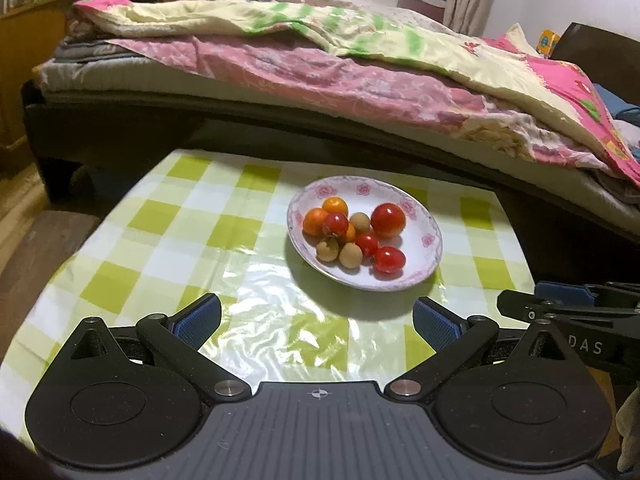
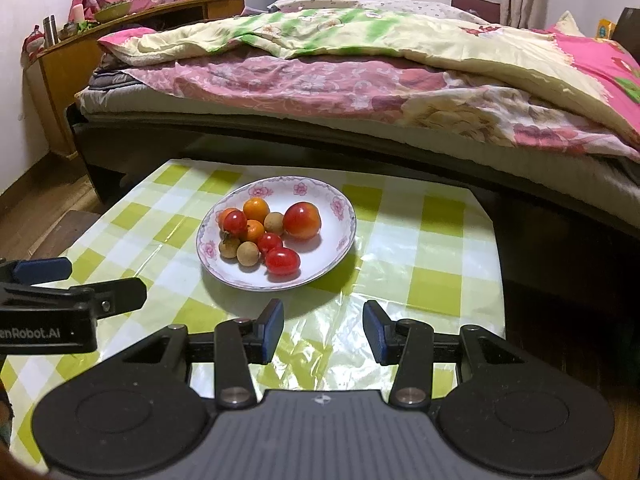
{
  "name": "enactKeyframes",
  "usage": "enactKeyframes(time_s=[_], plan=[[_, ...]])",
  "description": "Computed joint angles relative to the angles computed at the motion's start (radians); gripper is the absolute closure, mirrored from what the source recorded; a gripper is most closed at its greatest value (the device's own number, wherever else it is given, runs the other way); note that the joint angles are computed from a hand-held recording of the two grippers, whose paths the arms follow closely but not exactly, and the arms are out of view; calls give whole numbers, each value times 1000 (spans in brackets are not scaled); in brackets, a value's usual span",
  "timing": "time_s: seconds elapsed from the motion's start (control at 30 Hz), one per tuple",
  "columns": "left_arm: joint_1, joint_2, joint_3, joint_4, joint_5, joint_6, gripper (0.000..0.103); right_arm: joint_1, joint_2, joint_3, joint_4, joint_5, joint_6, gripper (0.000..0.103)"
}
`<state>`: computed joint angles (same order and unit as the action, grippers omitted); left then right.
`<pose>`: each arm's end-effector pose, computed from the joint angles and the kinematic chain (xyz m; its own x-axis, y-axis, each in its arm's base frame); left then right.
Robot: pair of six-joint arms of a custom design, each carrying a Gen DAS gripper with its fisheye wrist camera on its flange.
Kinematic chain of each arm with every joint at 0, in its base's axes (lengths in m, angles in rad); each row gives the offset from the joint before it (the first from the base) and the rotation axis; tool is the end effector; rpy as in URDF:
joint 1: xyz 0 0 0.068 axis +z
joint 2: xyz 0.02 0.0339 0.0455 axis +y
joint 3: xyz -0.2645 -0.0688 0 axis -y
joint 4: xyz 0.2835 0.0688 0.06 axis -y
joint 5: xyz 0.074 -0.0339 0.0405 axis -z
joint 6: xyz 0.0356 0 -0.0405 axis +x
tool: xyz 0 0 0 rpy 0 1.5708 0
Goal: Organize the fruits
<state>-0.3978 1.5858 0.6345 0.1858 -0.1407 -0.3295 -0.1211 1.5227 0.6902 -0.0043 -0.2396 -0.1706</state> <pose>0.2934 -0.1179 0.1063 -0.6984 -0.0540 -0.7137 0.0680 0.9876 -0.1414 0.3139 -0.0297 0.1278 -0.7195 -0.0786 -0.6900 -0.1650 0.9845 0.0599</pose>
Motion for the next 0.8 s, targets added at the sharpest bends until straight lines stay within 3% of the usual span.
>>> enactKeyframes(time_s=[0.27,0.8], plan=[[10,-24,-32,8,94,-36,0,-4,-27,-24,2,-16,-1,57],[-47,-10,-17,-16,-88,-6,0,2,-25,-36,7,-23,-15,56]])
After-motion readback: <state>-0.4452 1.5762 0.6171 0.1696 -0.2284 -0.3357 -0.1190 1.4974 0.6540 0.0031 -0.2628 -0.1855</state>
